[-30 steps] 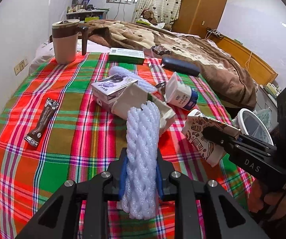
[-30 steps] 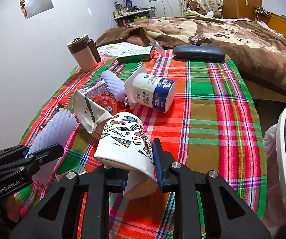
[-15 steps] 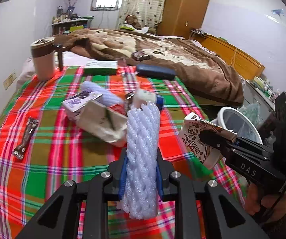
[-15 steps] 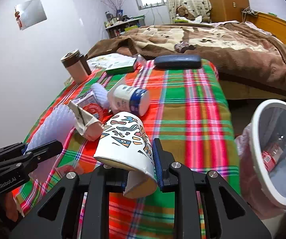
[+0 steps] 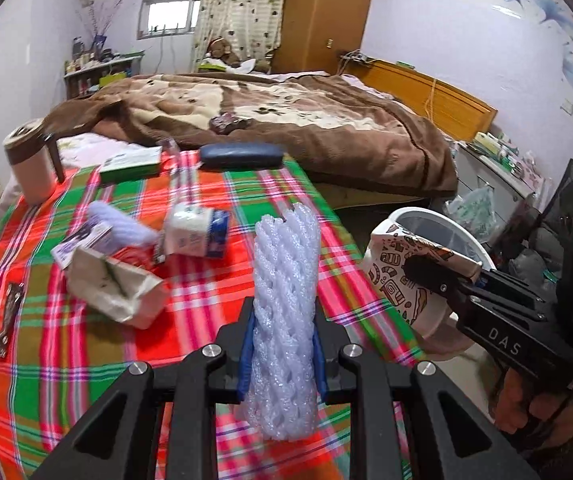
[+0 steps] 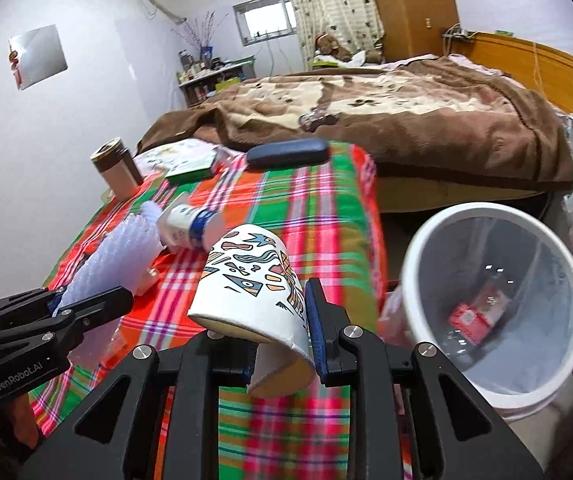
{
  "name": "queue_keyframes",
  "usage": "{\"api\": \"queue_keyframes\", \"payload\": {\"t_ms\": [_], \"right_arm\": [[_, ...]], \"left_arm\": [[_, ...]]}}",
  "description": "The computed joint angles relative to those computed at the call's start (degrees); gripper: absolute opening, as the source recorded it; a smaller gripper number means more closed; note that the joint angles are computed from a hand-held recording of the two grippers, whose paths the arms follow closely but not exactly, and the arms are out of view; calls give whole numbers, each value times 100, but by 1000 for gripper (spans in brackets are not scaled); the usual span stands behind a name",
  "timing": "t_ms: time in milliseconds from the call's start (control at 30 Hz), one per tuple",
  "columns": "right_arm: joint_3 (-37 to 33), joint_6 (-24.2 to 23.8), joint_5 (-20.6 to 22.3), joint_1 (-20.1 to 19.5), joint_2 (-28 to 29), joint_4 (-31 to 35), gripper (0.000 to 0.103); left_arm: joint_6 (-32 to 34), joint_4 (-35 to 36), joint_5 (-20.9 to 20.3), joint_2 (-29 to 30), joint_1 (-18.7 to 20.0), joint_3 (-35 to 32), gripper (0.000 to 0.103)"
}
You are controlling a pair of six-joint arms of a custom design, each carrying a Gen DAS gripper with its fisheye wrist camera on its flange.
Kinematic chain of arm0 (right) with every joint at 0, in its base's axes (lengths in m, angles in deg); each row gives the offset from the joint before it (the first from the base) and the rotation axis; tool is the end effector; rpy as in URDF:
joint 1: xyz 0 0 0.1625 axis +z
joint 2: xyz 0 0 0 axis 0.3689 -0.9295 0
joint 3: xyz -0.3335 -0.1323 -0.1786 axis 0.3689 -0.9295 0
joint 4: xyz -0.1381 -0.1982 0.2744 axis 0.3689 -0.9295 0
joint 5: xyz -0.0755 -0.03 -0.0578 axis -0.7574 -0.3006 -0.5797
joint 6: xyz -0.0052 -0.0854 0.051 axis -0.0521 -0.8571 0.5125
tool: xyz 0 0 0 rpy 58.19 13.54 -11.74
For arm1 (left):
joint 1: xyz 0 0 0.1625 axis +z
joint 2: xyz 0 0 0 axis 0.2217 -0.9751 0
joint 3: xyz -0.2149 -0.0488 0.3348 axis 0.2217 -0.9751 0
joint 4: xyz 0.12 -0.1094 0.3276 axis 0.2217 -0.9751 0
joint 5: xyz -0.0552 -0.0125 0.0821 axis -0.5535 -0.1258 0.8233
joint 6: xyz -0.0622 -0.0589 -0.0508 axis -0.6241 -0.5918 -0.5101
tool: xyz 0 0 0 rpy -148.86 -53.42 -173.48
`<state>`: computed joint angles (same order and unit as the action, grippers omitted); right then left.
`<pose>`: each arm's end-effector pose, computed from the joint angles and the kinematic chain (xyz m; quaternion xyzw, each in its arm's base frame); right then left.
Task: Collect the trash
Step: 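Carry the foam sleeve in the left tool and paper cup in the right tool over the bin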
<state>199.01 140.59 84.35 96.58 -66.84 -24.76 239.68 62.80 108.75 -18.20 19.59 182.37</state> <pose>0.2320 -0.2661 -0.0380 0.1931 -0.8920 0.3488 0.2130 -0.0554 -0.2767 0.1755 0.2222 0.8938 -0.3066 0.2401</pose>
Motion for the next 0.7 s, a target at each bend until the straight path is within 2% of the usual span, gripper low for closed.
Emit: {"api": "queue_keyframes", "payload": {"t_ms": [200, 233, 400, 500, 700], "right_arm": [[472, -246, 272, -165, -493, -393, 23], [667, -325, 320, -291, -716, -536, 23], [981, -504, 484, -548, -1054, -804, 23], [1081, -674, 795, -620, -1138, -1046, 23], [1253, -935, 1036, -822, -1335, -1300, 23]], "left_arm": [[195, -316, 244, 587, -203, -272, 24], [240, -385, 297, 741, -228, -352, 24], [381, -637, 408, 1376, -336, -680, 25], [512, -784, 504, 1759, -386, -892, 25], [822, -975, 850, 2363, -349, -1348, 25]]}}
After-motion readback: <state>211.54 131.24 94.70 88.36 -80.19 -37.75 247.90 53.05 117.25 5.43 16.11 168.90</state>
